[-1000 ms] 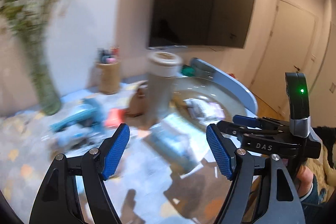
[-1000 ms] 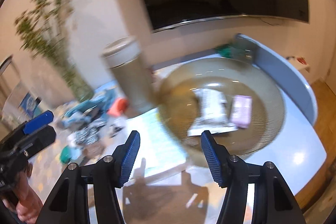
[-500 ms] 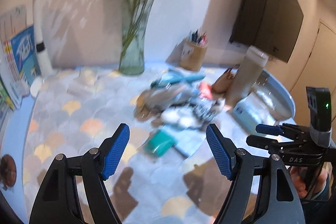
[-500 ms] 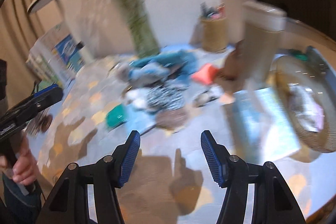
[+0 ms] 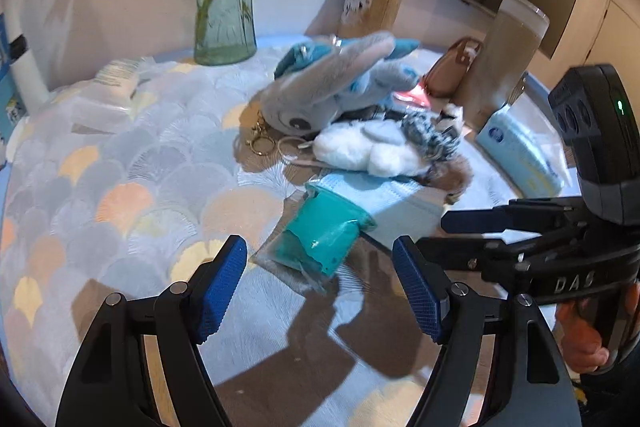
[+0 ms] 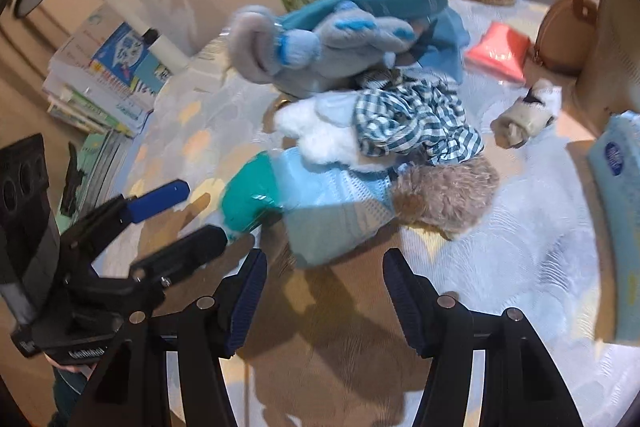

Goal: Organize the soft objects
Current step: 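Return both tools to the table pile, then grasp the teal wrapped item with the left tool while the right tool grasps the blue mask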

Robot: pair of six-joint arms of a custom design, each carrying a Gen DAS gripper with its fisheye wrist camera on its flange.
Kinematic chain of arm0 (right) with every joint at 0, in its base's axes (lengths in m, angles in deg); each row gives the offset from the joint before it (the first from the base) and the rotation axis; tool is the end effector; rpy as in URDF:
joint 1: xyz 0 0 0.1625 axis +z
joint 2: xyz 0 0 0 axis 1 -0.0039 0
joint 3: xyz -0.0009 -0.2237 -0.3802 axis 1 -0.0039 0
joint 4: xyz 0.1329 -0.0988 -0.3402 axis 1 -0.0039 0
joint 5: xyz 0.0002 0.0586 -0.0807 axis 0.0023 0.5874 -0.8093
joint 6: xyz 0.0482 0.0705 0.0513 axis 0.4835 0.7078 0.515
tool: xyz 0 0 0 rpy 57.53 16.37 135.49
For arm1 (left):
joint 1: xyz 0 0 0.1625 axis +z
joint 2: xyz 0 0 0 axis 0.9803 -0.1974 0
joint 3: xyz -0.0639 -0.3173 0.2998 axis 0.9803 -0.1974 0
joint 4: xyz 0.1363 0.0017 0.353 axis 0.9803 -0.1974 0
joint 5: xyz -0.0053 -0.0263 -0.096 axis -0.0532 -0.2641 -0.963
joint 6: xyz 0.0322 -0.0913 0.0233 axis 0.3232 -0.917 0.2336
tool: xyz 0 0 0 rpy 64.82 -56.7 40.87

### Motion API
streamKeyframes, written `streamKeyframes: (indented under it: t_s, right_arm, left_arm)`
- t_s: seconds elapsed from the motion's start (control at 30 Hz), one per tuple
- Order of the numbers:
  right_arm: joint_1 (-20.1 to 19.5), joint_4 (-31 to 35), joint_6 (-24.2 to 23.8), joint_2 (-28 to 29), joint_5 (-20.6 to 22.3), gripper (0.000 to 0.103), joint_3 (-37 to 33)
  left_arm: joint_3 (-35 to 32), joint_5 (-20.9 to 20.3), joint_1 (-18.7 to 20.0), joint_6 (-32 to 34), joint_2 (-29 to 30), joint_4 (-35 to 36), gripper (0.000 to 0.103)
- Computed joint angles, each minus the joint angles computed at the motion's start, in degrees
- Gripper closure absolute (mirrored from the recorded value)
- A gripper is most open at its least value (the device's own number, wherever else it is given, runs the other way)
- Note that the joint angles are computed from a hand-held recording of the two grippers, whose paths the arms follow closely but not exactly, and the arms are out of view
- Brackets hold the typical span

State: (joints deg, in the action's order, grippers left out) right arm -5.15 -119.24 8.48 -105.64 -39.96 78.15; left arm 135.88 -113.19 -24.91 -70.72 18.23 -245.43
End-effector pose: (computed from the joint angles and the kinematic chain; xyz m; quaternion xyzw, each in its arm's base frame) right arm 0.0499 -0.6856 0.1679 0.1912 -0.9602 0.1416 0.1460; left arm -0.2585 -0.6782 -0.0062 0.2199 0.9132 -0.2382 0.2471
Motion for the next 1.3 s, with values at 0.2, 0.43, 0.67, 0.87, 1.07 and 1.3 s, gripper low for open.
streamKeyframes:
  t_s: [0.2,0.43,0.67,0.87,1.07,1.3]
  right_arm:
    - [-1.4,3.0,3.0,1.5,4.3,0.044,-3.8]
    - [-1.2,-1.7,2.3,2.6,4.8,0.078,-3.1]
    - [-1.7,-3.2,0.8,-1.2,7.0,0.088,2.4]
    - [-1.8,-2.2,-1.0,-6.4,5.8,0.088,9.4]
    - [-1.2,-3.0,-3.1,-6.4,-1.2,0.066,11.4]
    - [1.5,-15.0,-10.7,-4.2,-6.0,0.017,13.3]
  left_arm:
    - [-2.2,-3.3,1.5,2.0,0.8,2.4,0.034]
    - [-2.6,-4.6,1.6,3.7,1.3,2.3,0.067]
    - [4.9,-3.2,0.5,0.7,-2.6,-6.1,0.067]
    - [12.7,-1.0,-0.1,-3.3,-6.3,-9.2,0.067]
    - [13.4,1.5,-0.2,-6.1,-6.4,-5.3,0.046]
    - [10.7,1.6,0.3,-6.1,-5.2,-4.6,0.026]
